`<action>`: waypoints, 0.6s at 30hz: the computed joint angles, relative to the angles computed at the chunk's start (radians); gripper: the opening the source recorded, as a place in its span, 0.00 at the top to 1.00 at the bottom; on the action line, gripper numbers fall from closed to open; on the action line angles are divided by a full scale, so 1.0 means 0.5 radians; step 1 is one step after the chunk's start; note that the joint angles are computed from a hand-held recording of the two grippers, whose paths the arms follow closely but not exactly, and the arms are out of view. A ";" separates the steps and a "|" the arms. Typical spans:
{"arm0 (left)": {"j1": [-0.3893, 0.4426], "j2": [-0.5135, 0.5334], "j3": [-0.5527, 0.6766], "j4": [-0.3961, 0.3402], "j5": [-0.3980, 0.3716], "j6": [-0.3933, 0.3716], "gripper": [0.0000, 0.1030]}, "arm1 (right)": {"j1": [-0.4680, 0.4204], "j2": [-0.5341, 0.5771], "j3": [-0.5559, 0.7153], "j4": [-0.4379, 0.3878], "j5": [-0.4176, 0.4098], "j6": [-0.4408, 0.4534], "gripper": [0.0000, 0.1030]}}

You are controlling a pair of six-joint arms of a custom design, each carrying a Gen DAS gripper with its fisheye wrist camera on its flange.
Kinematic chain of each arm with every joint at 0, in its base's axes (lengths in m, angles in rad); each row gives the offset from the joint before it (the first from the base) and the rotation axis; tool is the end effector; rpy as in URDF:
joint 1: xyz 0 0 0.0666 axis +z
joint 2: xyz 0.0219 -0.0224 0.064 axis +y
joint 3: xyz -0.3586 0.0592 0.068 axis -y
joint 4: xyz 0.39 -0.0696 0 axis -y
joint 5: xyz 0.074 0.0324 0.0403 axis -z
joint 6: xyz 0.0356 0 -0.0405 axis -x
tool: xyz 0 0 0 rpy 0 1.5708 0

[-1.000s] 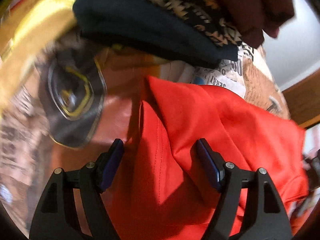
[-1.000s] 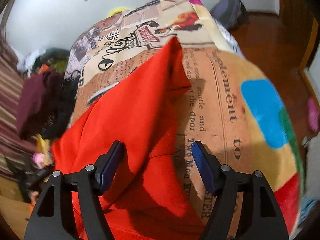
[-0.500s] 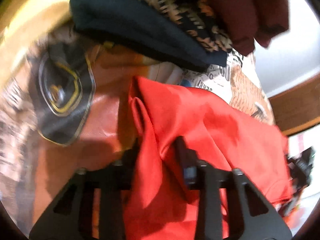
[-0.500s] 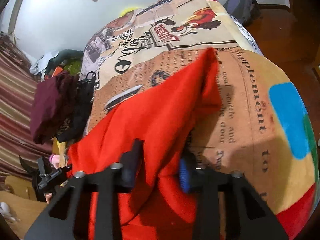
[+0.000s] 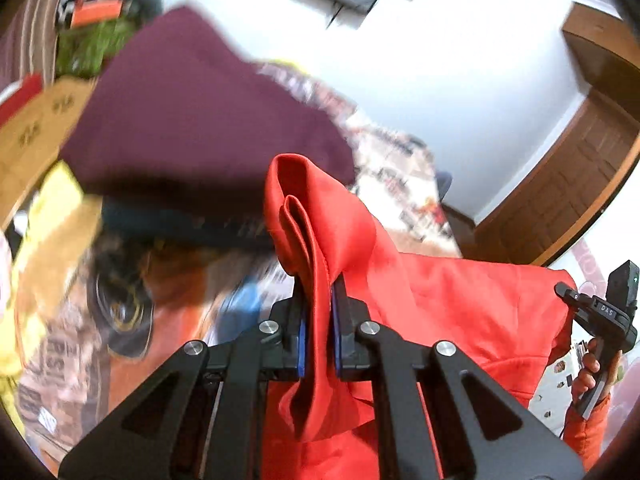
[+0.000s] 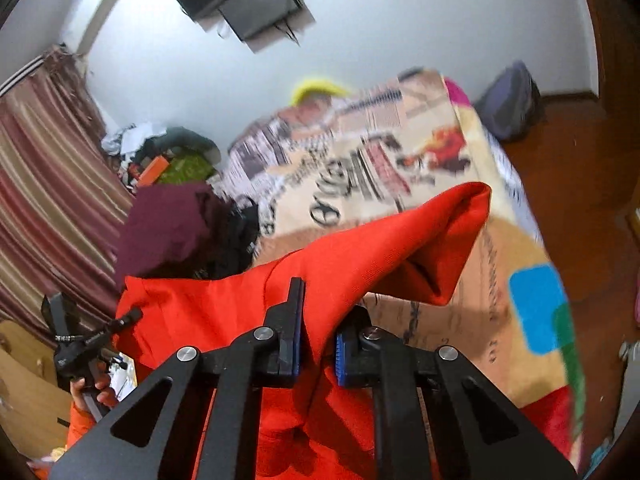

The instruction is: Fold large clothes

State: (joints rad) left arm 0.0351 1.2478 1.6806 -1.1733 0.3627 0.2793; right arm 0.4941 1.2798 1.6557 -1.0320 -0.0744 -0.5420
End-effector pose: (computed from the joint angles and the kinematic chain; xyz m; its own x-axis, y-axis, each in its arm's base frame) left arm 0.4059 0.0012 0.5833 -0.7112 -0.2829 -0.6435 0.0342 0.9005 -0.4336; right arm 0.3806 0.2076 0.5698 -0.7308 0.1906 -0.6554 -0.1725 0.8774 0.4476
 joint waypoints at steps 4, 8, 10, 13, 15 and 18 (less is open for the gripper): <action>-0.071 0.146 0.289 0.025 -0.022 0.016 0.92 | -0.018 0.001 0.126 -0.002 0.101 0.052 0.90; -0.143 0.274 0.483 0.024 -0.074 -0.008 0.92 | -0.096 0.045 0.245 -0.001 0.160 0.089 0.90; -0.171 0.355 0.554 0.032 -0.100 -0.031 0.92 | -0.144 0.080 0.279 -0.008 0.164 0.082 0.90; -0.221 0.482 0.638 0.036 -0.131 -0.082 0.92 | -0.192 0.122 0.298 -0.025 0.178 0.071 0.90; -0.254 0.556 0.692 0.027 -0.179 -0.121 0.92 | -0.239 0.171 0.304 -0.034 0.173 0.061 0.90; -0.311 0.693 0.782 -0.012 -0.257 -0.158 0.92 | -0.304 0.234 0.292 -0.048 0.147 0.040 0.90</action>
